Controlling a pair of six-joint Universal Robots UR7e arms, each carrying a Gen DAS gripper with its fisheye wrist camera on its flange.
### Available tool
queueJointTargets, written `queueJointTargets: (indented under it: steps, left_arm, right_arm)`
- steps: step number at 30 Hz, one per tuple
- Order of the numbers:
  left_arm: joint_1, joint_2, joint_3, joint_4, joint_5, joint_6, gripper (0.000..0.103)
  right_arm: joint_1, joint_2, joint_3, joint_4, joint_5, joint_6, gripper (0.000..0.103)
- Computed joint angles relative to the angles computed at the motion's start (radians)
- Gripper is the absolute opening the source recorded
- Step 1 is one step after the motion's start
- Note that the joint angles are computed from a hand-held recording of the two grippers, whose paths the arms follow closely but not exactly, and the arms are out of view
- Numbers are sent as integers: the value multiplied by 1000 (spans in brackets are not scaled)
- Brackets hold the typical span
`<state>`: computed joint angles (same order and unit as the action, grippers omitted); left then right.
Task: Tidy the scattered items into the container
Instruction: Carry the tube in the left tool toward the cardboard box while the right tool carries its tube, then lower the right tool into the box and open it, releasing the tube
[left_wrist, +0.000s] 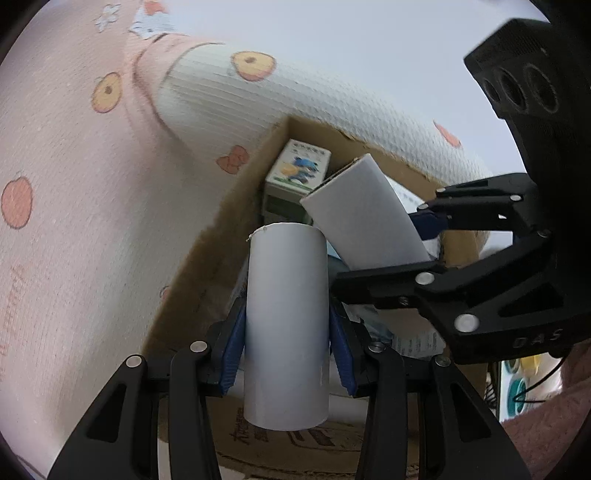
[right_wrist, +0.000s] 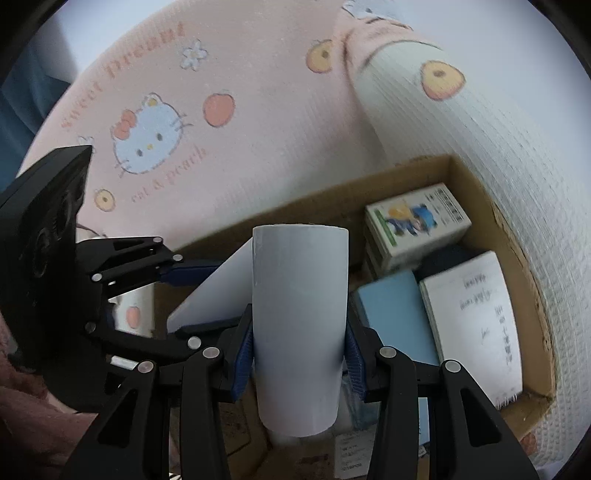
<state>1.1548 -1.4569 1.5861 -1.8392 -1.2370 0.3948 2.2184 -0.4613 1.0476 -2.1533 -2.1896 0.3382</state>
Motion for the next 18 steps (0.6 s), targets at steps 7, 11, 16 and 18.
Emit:
queueJointTargets:
  steps: [7,11,16,18]
  left_arm:
    - [-16,-20,51,-103,69,116,47]
    - [-8,-14,41,-114,65,118,47]
    - [14,9,-4,-84,52,100,47]
    - [25,25,-37,-51,23,76,47]
  right_arm:
    - [-28,5,13,-2,35,60,41]
    - [-43,28,-28,65,32,85,41]
    - [-47,45,-40,122,25,71,41]
    - [-52,57,-56,162,17,82,40]
